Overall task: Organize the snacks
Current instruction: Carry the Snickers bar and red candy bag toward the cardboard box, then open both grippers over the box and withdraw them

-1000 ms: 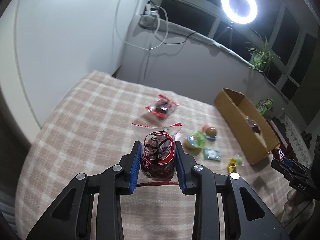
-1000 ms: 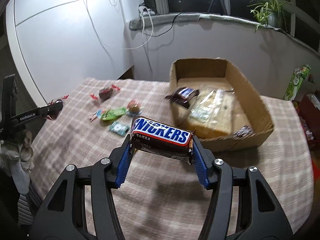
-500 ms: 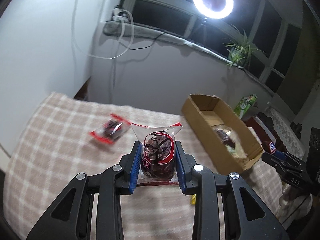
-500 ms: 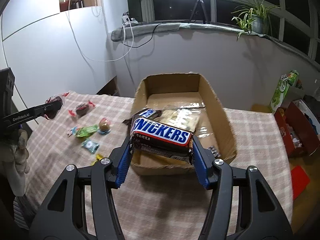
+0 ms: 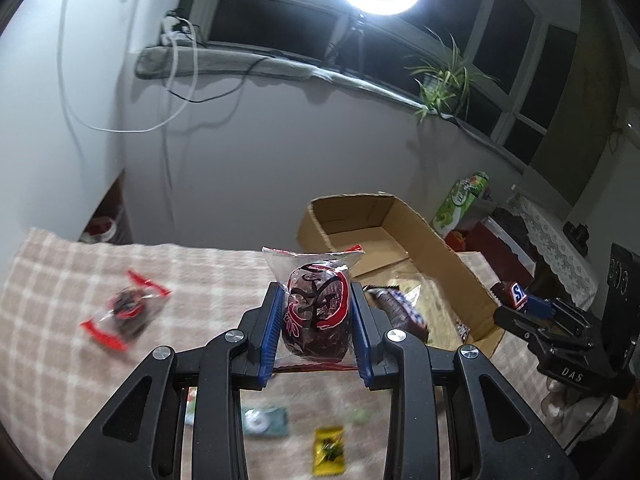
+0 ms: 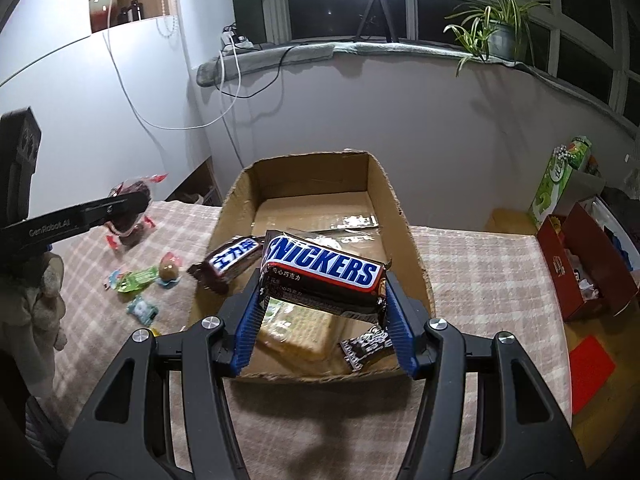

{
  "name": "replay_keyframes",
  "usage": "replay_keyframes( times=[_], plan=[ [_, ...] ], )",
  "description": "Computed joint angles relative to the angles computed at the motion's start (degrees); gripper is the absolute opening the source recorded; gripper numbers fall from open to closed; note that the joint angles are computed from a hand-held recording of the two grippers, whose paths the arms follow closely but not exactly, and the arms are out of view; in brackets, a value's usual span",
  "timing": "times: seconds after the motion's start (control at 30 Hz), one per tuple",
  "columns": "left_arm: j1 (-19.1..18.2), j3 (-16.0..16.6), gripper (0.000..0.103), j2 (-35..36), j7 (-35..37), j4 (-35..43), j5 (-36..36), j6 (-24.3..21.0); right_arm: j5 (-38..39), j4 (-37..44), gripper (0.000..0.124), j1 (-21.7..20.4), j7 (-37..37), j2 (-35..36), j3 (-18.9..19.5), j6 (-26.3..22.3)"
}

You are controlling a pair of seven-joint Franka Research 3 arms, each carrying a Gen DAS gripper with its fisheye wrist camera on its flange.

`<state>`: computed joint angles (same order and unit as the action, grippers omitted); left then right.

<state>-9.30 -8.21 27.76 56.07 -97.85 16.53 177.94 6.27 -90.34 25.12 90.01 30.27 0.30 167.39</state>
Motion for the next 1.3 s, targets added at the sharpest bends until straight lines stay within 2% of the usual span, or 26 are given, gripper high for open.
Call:
replay_keyframes(
  times=[0.23, 0.53, 0.8, 0.87, 0.93, 1.0, 1.03, 1.07, 1.3],
  plan=[
    [0.8, -3.38, 0.03, 7.62, 4.84, 12.34, -1.38, -5.96, 0.61, 3.9, 0.058, -1.08, -0.95, 2.91, 0.35, -1.85],
    [-0.45, -4.83, 0.03, 16.96, 10.7, 27.24, -4.97, -13.48, 1.5, 8.49, 0.059, -2.13, -2.15, 6.27, 0.89, -4.34],
    [-2.13, -4.8, 0.03, 21.43, 14.13, 34.47, -7.33, -17.48, 2.52, 9.44, 0.059, -2.77, -3.71, 7.13, 1.76, -4.88],
    [-2.49, -4.7, 0.031, 22.05, 14.73, 35.63, -7.72, -18.14, 2.3, 8.93, 0.065, -2.39, -3.96, 6.83, 1.44, -4.27],
    [-2.59, -4.92, 0.031, 22.55, 15.54, 36.48, -8.2, -18.52, 1.37, 8.13, 0.086, -1.32, -3.45, 6.37, 0.24, -3.1],
    [-2.76, -5.06, 0.041, 23.02, 16.17, 37.29, -8.69, -18.68, 0.14, 6.95, 0.093, -0.28, -3.15, 5.64, -0.78, -1.55],
    [-3.06, -4.69, 0.06, 23.22, 15.97, 37.81, -8.78, -18.95, -0.39, 6.52, 0.094, 0.1, -3.16, 5.31, -1.1, -1.1],
    [-3.33, -4.18, 0.071, 22.94, 15.47, 37.4, -8.73, -18.38, -0.88, 6.23, 0.094, 0.48, -3.05, 5.06, -1.45, -0.88],
    [-2.91, -3.95, 0.071, 20.91, 14.57, 34.34, -8.69, -16.51, -1.76, 4.65, 0.094, 1.1, -2.51, 3.81, -1.47, -0.07]
  ],
)
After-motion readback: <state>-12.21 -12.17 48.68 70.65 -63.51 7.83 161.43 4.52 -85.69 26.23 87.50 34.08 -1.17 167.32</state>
